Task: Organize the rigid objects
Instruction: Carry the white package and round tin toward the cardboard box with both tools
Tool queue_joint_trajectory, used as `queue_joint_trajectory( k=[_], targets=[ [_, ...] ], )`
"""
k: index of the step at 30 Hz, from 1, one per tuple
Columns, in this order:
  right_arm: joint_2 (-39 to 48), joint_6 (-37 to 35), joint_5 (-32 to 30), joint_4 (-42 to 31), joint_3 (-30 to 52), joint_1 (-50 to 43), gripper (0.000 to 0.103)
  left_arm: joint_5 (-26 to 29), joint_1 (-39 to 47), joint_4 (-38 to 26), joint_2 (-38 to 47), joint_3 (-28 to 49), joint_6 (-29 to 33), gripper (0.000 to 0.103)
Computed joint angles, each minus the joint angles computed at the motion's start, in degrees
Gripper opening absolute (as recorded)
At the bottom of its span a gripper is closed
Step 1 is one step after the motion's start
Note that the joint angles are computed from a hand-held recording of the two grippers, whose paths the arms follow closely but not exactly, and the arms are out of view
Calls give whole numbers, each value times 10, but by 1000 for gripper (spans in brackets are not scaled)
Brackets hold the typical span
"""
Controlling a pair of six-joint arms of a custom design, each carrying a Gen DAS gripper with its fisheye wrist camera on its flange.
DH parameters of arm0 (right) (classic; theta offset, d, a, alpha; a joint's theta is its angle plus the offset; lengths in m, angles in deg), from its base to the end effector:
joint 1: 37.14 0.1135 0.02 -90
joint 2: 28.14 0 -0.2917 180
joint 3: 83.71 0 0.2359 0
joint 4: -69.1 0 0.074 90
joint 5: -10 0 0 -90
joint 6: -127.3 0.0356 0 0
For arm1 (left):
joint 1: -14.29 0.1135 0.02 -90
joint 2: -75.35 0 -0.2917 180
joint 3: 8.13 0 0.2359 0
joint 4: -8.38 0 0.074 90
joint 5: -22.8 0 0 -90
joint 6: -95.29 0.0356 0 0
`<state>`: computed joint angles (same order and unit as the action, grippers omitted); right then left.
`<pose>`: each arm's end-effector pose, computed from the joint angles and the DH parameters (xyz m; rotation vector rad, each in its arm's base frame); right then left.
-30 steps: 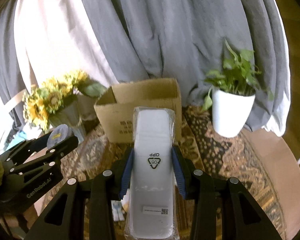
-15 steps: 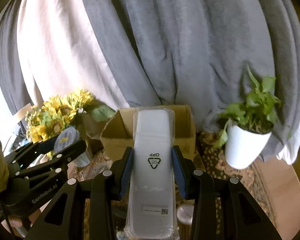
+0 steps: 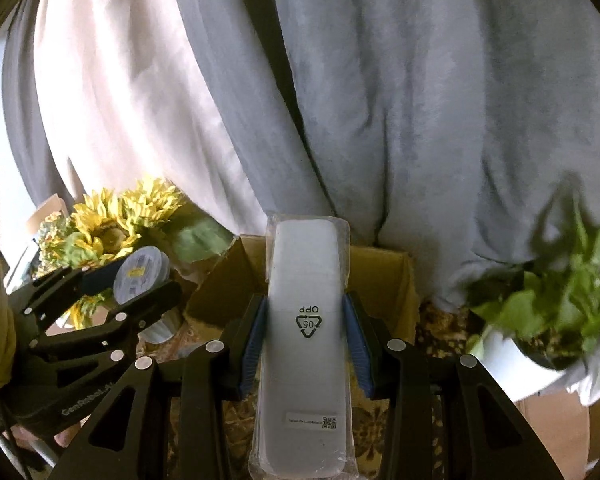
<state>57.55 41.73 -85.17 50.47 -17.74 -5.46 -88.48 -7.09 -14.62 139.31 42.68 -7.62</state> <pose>0.2587 0.1634 0.2569 -0.5838 2.1979 0.4386 0.1986 -0.0639 0.2587 -0.0457 2.1530 0.0639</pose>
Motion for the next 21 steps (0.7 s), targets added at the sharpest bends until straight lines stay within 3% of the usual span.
queue_joint_trajectory(
  k=[8,21],
  targets=[
    [113,-59,-44,-56,111,-20,40,64,66,13,87,37,24,51],
    [267,-208,-85,-191,296,-32,40,82,96,29,197,77,47,51]
  ],
)
